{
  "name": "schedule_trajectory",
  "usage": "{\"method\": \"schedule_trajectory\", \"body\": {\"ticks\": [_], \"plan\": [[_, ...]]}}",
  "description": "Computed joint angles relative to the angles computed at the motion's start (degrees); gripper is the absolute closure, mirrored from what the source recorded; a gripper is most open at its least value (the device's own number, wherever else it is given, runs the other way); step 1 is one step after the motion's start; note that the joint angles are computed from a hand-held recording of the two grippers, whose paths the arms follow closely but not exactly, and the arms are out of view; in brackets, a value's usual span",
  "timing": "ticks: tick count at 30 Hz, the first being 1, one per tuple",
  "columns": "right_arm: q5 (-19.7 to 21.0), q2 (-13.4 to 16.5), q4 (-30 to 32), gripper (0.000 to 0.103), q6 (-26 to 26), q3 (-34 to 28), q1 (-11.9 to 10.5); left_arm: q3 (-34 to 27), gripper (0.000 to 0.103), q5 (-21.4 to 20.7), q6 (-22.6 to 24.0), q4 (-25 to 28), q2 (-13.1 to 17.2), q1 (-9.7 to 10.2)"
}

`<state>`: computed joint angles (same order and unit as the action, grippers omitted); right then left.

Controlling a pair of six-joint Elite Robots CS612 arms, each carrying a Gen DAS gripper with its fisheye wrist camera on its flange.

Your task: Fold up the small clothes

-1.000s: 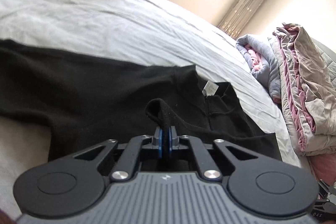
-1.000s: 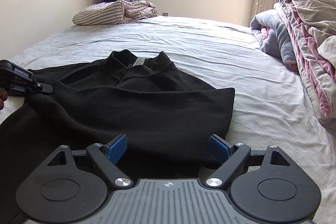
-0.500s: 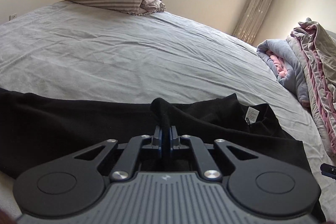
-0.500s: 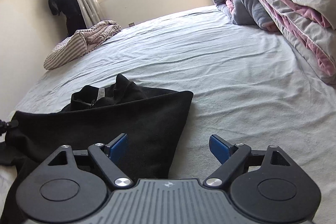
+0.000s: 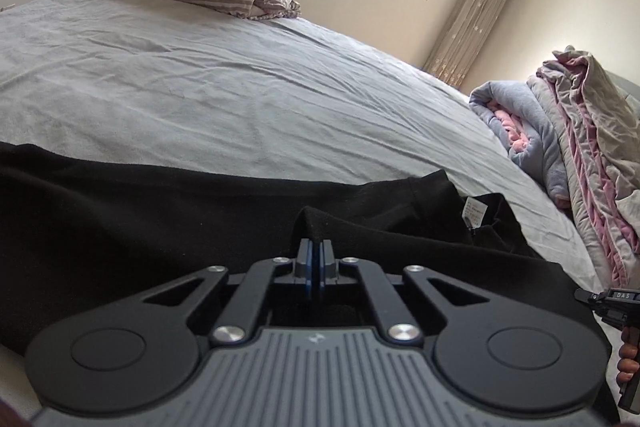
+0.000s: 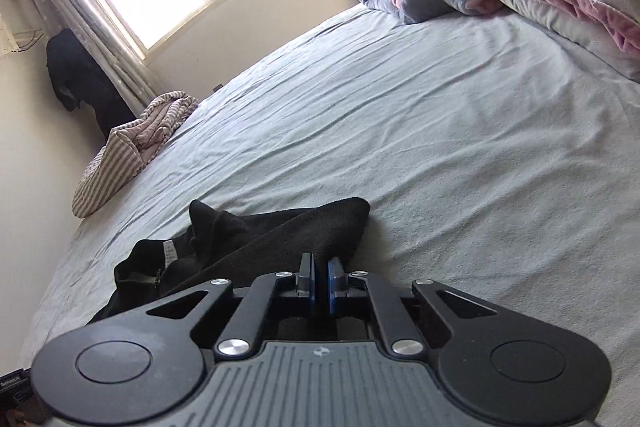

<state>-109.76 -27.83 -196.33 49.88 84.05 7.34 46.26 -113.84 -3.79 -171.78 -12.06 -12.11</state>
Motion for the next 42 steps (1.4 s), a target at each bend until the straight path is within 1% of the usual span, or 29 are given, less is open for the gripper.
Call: {"method": "schedule_trajectory", "body": {"ticks": [1,2,3,4,5,7,8,10,12,14,15,17,18,19,20,22,23,24,25,26,27,28,29,32,34,35,37,39,42], "plan": [[0.40,-0.23,2.64,0.096,-1.40,-0.25,0.05,0.95,0.099,3.85,2.64,1.51,-0.72,-0.69],[-0.16,-0.43,4.48,0.096,-2.98,-0.47,0.31,2.00,0.099,6.53,3.92,1.54,-1.34,-1.13],[-1.37,-0.63,5.50,0.090,-4.50,-0.62,0.71,2.83,0.099,7.40,3.94,0.42,-1.70,-1.25],[-3.13,-0.95,5.76,0.078,-6.53,-0.49,1.25,3.96,0.094,7.10,3.44,-2.09,-2.09,-1.11],[-5.03,-1.16,5.73,0.076,-8.85,-0.57,1.81,4.82,0.088,6.25,2.96,-4.19,-2.44,-0.94],[-6.38,-1.52,3.42,0.060,-14.28,-0.35,2.64,6.71,0.085,5.15,3.50,-8.36,-3.37,-0.89],[-5.94,-1.79,1.12,0.059,-17.12,0.17,2.94,7.51,0.085,4.32,4.47,-9.95,-3.82,-0.96],[-4.23,-2.08,0.10,0.059,-20.41,-0.01,3.32,8.22,0.085,1.38,6.52,-10.34,-4.48,-1.14],[-2.70,-2.07,0.89,0.059,-22.24,-0.69,3.72,8.53,0.084,-0.57,9.82,-7.63,-4.95,-1.58],[-1.44,-1.83,2.04,0.059,-23.62,-1.26,4.03,8.95,0.083,0.38,13.56,-4.34,-5.18,-2.20],[-1.36,-1.67,2.95,0.060,-24.10,-1.45,4.20,9.24,0.083,1.75,15.25,-2.02,-5.27,-2.49],[-1.12,-1.62,6.00,0.061,-24.38,-1.54,4.35,9.71,0.084,3.44,16.77,2.27,-5.29,-2.47],[-1.20,-1.69,7.77,0.063,-24.27,-1.26,4.34,10.15,0.084,3.02,17.25,1.96,-5.11,-2.13],[-1.49,-1.80,9.63,0.067,-24.38,-0.89,4.37,11.14,0.082,2.31,17.98,-0.57,-5.00,-1.73],[-1.80,-1.84,10.62,0.068,-24.98,-0.34,4.46,12.05,0.082,1.66,18.63,-1.33,-5.26,-1.37],[-2.73,-1.48,7.95,0.068,-27.15,0.68,4.66,13.44,0.082,0.07,18.80,-1.50,-6.05,-0.69],[-3.09,-1.69,7.79,0.068,-27.17,1.04,4.78,14.05,0.084,-0.93,18.72,-0.96,-6.59,-0.31],[-3.35,-2.09,8.21,0.068,-26.63,1.30,4.90,14.51,0.084,-1.42,18.34,-0.41,-7.03,-0.04],[-3.52,-2.39,8.63,0.065,-26.14,1.37,4.99,15.51,0.078,-1.05,17.14,-1.06,-7.66,0.28],[-3.47,-2.68,8.74,0.061,-25.95,1.28,5.19,16.46,0.064,-0.12,15.86,-3.52,-7.96,0.53],[-3.33,-2.77,8.09,0.057,-26.34,1.05,5.45,17.12,0.056,0.57,14.81,-5.75,-8.11,0.75],[-2.78,-2.67,7.15,0.057,-27.21,0.55,5.62,17.28,0.046,1.07,12.57,-8.46,-8.01,1.23],[-1.97,-2.45,6.35,0.057,-27.97,-0.19,5.82,17.32,0.038,1.77,10.23,-9.94,-7.99,1.63],[2.08,-0.99,5.70,0.056,-29.17,-4.53,6.41,16.81,0.024,6.18,2.63,-13.71,-7.60,2.58],[4.72,0.47,6.35,0.056,-28.67,-8.15,6.76,16.28,0.020,9.79,-0.97,-14.47,-7.37,2.99],[5.92,1.61,6.93,0.056,-28.70,-10.62,7.06,15.91,0.016,11.74,-3.01,-14.61,-7.19,3.25],[7.08,3.56,8.48,0.056,-28.82,-14.58,7.61,14.83,0.011,14.85,-6.32,-14.66,-6.59,3.91],[8.57,5.64,10.68,0.056,-28.17,-18.45,8.08,13.92,0.010,17.32,-7.87,-14.15,-6.07,4.35],[10.52,7.77,14.85,0.055,-27.34,-22.01,8.69,11.98,0.007,21.95,-10.61,-12.44,-4.96,4.98]]}}
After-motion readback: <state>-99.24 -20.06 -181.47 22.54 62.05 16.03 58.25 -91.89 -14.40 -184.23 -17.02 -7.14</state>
